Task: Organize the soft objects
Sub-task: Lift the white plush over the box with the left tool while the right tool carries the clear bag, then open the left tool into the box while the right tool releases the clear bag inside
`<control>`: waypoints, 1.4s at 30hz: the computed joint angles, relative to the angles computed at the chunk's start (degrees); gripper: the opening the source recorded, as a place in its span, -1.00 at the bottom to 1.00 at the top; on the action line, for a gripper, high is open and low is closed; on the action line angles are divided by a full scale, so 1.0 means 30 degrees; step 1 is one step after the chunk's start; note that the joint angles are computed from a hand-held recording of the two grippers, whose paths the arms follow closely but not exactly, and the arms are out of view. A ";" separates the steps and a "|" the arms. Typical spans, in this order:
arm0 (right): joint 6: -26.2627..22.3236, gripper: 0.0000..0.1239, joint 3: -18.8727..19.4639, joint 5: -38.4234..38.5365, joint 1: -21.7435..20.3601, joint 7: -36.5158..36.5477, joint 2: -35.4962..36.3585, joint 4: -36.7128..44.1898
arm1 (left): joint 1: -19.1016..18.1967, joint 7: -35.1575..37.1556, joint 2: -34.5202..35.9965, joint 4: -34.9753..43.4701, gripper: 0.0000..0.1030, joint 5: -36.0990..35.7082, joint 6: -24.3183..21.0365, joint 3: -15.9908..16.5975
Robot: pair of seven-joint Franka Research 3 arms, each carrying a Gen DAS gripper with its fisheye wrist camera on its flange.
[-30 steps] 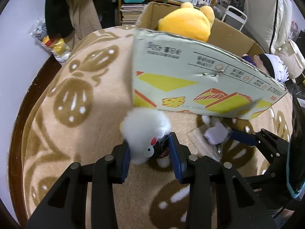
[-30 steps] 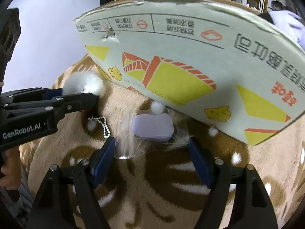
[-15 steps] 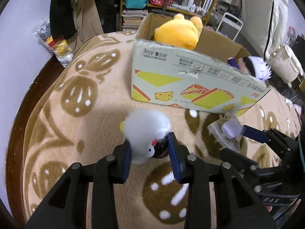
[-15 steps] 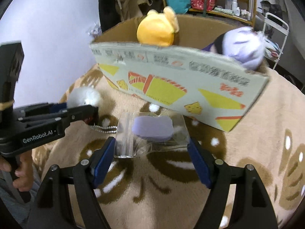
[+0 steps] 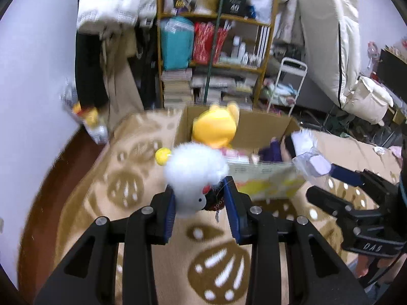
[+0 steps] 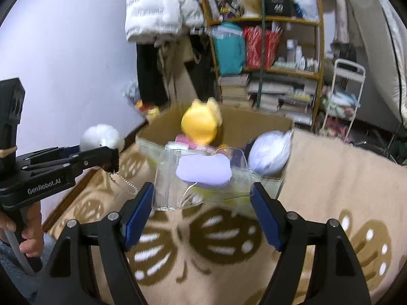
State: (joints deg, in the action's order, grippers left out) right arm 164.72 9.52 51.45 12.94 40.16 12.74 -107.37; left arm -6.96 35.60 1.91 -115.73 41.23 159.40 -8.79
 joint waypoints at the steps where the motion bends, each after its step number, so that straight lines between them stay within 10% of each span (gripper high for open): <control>1: 0.0131 0.30 0.0079 0.0318 -0.0110 -0.0250 0.0047 0.0211 | -0.0028 -0.0310 0.0211 0.0447 -0.34 0.0696 -0.0059 0.0041; 9: 0.0623 0.30 0.0049 -0.0492 -0.0424 0.0796 0.1887 0.3386 | -0.0585 -0.0870 0.2622 0.4493 -0.33 0.3715 -0.0514 0.0821; 23: -0.0736 0.31 0.0367 -0.3728 -0.0980 0.3410 0.4686 0.6221 | -0.1373 0.2709 0.6381 0.7849 -0.25 0.0066 -0.2097 0.1434; 42: -0.0032 0.55 0.0584 -0.3390 -0.1357 0.3737 0.3578 0.4788 | -0.1747 -0.2269 0.2911 0.4328 0.68 0.5573 -0.1260 0.2052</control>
